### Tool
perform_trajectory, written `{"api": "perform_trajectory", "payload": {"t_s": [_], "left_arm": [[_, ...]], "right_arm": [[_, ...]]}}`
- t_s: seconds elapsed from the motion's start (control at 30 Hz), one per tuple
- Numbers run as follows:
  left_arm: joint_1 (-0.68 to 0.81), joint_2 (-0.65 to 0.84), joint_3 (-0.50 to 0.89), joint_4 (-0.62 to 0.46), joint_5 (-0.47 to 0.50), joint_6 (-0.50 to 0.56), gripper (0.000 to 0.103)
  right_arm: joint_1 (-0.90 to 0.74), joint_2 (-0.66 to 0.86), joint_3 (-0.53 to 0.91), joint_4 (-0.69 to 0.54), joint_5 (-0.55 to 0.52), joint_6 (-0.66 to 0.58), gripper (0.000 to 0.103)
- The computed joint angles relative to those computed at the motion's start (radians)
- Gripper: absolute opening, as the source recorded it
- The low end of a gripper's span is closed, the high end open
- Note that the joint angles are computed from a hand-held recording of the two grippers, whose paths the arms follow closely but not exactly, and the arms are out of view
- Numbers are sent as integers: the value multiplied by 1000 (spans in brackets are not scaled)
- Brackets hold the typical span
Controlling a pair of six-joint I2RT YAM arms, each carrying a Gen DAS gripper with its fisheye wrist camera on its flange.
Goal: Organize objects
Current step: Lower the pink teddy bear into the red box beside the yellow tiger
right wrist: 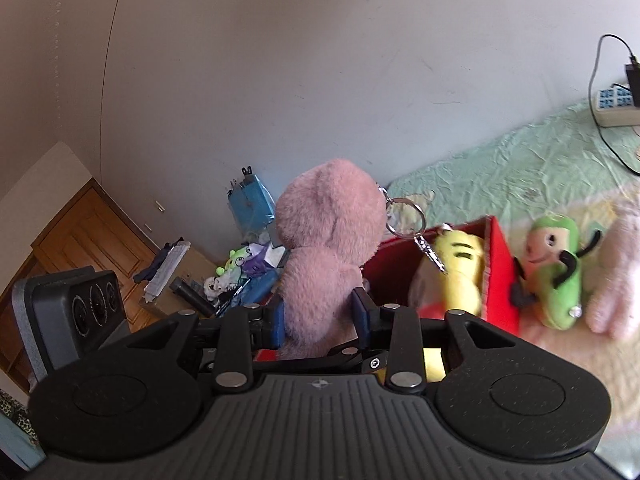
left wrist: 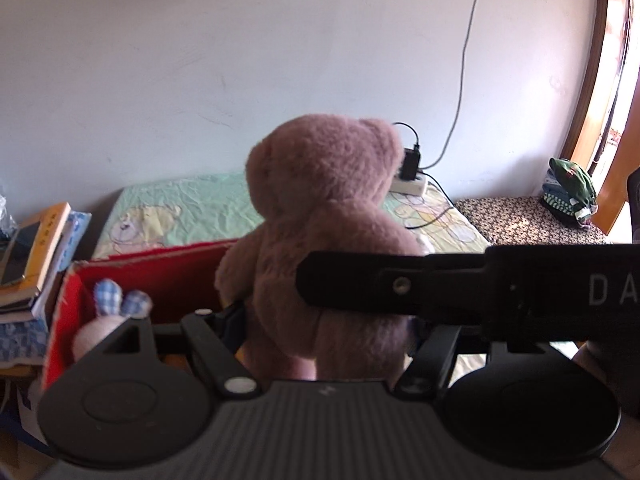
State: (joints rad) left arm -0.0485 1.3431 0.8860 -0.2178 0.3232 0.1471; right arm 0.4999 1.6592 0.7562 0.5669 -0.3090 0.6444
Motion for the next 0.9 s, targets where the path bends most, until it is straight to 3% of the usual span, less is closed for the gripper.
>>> {"api": "perform_trajectory", "payload": {"t_s": [0.27, 0.6, 0.7, 0.9], "left_arm": [[172, 155, 119, -34, 124, 111, 69], [220, 405, 223, -71, 114, 214, 69], [218, 445, 238, -95, 123, 236, 69], [184, 478, 221, -45, 81, 273, 68]], "right_arm": [[87, 188, 213, -23, 103, 24, 36], [118, 383, 392, -140, 164, 37, 36], [112, 410, 422, -192, 179, 49, 35], [110, 456, 486, -277, 223, 57, 33]]}}
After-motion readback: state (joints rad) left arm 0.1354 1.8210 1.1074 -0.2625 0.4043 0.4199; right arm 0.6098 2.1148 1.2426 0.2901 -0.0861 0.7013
